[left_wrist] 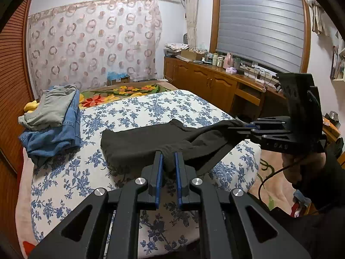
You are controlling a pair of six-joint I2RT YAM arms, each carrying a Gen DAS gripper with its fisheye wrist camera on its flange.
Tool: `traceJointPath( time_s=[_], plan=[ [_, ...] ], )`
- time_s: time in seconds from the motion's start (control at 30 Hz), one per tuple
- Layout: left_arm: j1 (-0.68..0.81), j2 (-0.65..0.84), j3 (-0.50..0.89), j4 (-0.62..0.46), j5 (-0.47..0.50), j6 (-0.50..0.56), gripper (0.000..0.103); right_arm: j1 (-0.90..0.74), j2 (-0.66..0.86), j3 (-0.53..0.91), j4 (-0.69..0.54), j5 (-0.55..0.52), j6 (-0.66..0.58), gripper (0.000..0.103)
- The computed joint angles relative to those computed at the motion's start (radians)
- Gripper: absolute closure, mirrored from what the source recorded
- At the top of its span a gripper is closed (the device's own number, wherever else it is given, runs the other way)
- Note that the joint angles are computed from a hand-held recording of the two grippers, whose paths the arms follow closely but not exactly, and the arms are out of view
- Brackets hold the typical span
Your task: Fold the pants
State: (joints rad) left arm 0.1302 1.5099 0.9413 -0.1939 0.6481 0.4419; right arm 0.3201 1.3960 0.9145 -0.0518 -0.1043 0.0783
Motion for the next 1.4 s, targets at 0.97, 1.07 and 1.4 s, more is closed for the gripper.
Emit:
traceJointPath(
  time_s=[0.97,1.07,1.4],
  plan=[
    [-0.024,0.114,0.078,0.122,-0.053,-0.075,0.091,-0.023,0.127,0.097,0.063,-0.016,-0.037,0.095],
    [-0.033,0.191,0.137,0.139,-0.070,-0.096,0.091,-0.030,0.205,0.161,0.069,-0.009,-0.038,0.095],
    [-0.072,0.351,0.262,0.169,-0.146,-0.142,0.091,-0.036,0.429,0.365,0.040,0.025,-0.020,0.095]
  ],
)
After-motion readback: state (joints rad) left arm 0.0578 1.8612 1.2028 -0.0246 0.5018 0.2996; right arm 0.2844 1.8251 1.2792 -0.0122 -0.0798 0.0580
